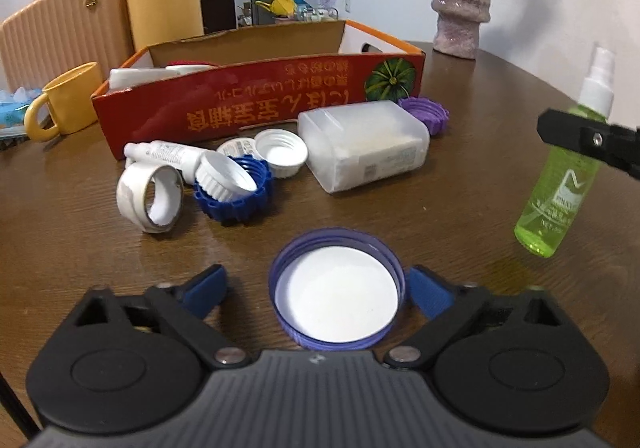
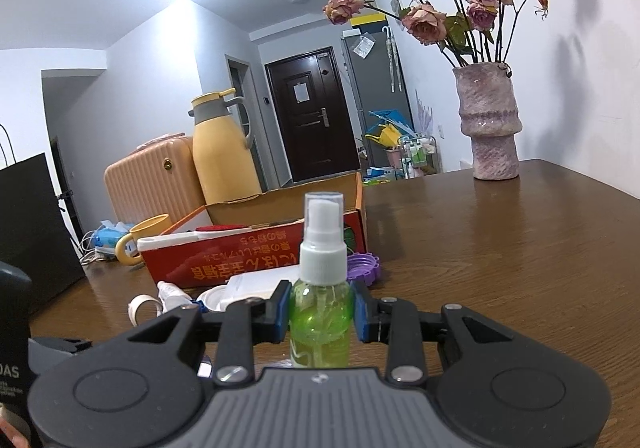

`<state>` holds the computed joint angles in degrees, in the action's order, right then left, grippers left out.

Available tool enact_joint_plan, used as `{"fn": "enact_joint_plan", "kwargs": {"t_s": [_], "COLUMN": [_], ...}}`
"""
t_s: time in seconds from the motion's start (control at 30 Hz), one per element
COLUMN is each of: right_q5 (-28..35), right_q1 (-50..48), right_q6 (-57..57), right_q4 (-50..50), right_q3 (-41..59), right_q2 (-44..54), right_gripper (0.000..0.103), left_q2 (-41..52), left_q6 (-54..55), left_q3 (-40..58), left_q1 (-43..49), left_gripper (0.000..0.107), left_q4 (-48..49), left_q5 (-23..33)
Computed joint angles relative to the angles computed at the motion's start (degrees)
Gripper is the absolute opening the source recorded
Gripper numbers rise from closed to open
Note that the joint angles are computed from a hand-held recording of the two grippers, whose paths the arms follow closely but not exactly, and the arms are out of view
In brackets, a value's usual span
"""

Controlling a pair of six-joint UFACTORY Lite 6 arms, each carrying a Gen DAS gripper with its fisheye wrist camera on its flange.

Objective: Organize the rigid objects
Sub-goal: 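Grasp the blue-rimmed white lid with the left gripper while the right gripper holds the spray bottle, then carry the lid and the spray bottle toward the cardboard box with both grippers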

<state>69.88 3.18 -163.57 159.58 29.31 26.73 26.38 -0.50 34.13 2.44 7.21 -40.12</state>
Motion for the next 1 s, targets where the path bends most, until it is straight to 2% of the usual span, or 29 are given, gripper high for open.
{"fn": "enact_joint_plan", "kwargs": {"t_s": [0.03,0.07,0.33,0.63,1.0], "right_q5": [0.15,0.14,-1.37,-3.16,-8.53], "right_q1": [-0.06,0.09,1.40,4.36,10.15], "right_q6": [-0.05,-0.07,-0.49,-1.29,-2.09], "right_q4": [-0.15,-0.09,1.34,5.15,11.35], "right_q3": [-0.05,0.00,0.31,0.16,2.67], "right_q2": [0.06,0.12,-0.20,-2.68,-7.79], "right_gripper": [0.030,0.030,0.030,0.030,0.030], "left_q2": [-0.17,-0.59,-3.83,-7.53,-16.44], "left_q6": [-0.33,-0.28,-5.44,-5.59,-12.42], "left_q3": [-0.35,-1.00,-3.70,-5.61,-4.73], "left_q1": [0.30,0.26,4.08,7.05,14.33], "left_gripper": [0.074,0.067,0.067,0.067,0.067], "left_q4": [0.82,1.03,6.57,8.10,16.71], "left_q5": [-0.65,-1.40,-4.50,-6.32,-5.59]}}
